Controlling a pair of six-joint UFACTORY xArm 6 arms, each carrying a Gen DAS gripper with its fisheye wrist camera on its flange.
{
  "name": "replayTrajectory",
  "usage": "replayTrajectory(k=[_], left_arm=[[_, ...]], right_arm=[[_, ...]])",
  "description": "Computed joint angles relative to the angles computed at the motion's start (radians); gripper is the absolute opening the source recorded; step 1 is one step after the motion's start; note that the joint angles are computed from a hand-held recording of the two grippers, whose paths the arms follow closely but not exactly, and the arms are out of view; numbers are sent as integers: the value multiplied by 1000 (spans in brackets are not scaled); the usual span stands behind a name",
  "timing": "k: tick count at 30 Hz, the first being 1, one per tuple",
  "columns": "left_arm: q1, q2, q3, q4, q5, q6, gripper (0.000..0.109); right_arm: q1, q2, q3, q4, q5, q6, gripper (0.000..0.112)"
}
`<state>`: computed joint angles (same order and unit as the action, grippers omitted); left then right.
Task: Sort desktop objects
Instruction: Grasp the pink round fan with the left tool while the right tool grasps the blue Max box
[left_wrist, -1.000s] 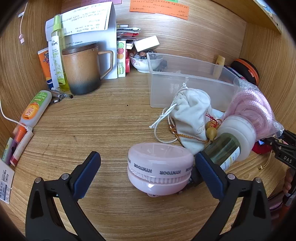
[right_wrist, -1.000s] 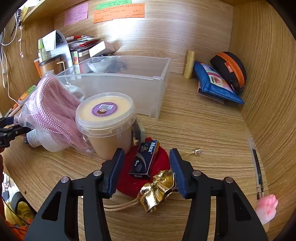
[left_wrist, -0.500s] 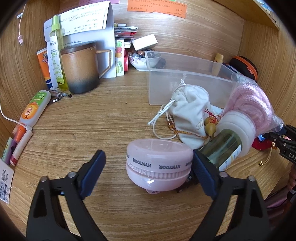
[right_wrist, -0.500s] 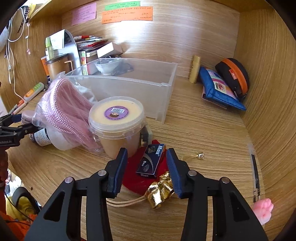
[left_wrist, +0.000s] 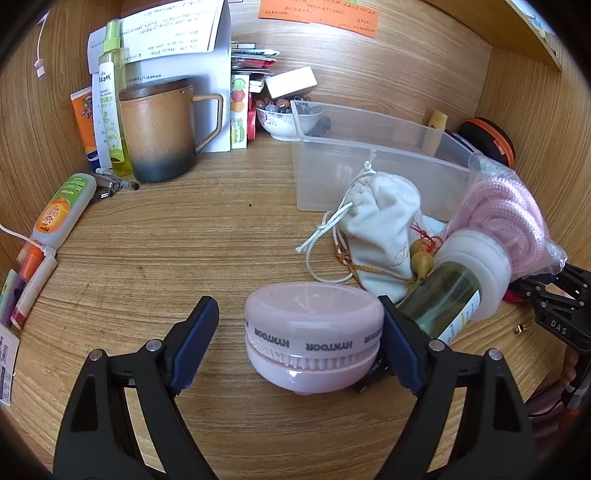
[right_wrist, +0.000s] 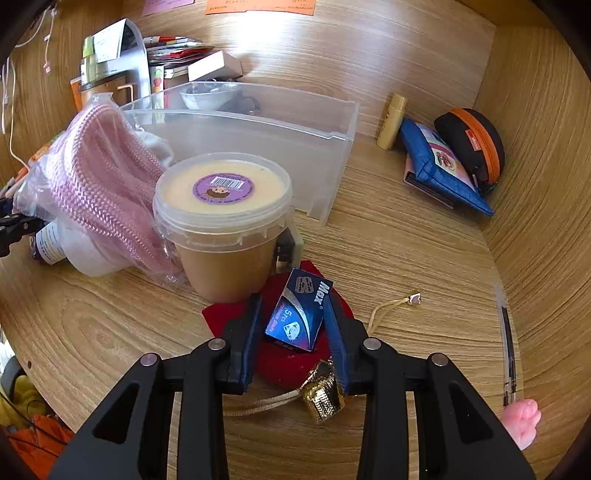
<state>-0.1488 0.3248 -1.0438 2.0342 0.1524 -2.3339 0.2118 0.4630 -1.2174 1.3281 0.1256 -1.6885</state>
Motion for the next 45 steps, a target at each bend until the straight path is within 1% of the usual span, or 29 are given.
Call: replayTrajectory(k=[2, 5, 8, 10, 11, 13, 20, 23, 24, 25, 27, 28, 30, 33, 34, 36, 37, 41, 43, 45], left_arm=[[-5, -4, 0, 21, 4, -19, 85], [-9, 0, -7, 34, 5, -28, 85], [-13, 15, -18, 15, 3, -4, 83], [-13, 26, -28, 17, -7, 1, 75], [-13, 32, -31, 10, -8, 10, 73], [-14, 38, -36, 19, -12, 1, 64], [-20, 35, -28, -1, 7, 19, 63], [-22, 21, -16, -10, 22, 27, 63], [-23, 15, -11, -12, 28, 30, 63], [-23, 8, -6, -11, 32, 27, 63], [-25, -5, 2, -8, 41, 24, 63], [-26, -11, 5, -4, 45, 18, 63], [-29, -20, 12, -15, 57, 30, 63], [-33, -29, 21, -27, 68, 43, 63], [-32, -30, 23, -29, 67, 45, 63], [-33, -31, 27, -31, 66, 44, 63], [-34, -32, 29, -30, 67, 42, 63], [-35, -27, 25, -31, 65, 53, 63], [-34, -22, 15, -35, 61, 67, 63], [-32, -20, 4, -40, 56, 85, 63]], right_arm=[[-10, 0, -1, -38, 20, 48, 30], [-9, 8, -8, -28, 14, 31, 30], [-7, 13, -12, -47, 10, 50, 30], [-7, 15, -16, -39, 12, 43, 31], [-6, 16, -17, -36, 10, 38, 31], [-1, 17, -17, -26, -1, 26, 30], [-3, 13, -14, -13, 4, 21, 28], [-12, -2, -6, 12, 29, 8, 24], [-17, -14, 0, 41, 47, -19, 15], [-16, -23, 5, 63, 47, -40, 11], [-13, -36, 9, 106, 37, -89, 9], [-11, -36, 10, 105, 32, -87, 9], [-16, -33, 15, 28, 45, -24, 9], [-23, -27, 13, -14, 56, 18, 12], [-22, -25, 14, -33, 52, 39, 17], [-23, -16, 11, -86, 51, 78, 19], [-24, -9, 7, -109, 48, 95, 23], [-26, 7, -2, -207, 36, 161, 25], [-38, 16, -16, -252, 61, 199, 26], [-61, 22, -34, -328, 120, 270, 26]])
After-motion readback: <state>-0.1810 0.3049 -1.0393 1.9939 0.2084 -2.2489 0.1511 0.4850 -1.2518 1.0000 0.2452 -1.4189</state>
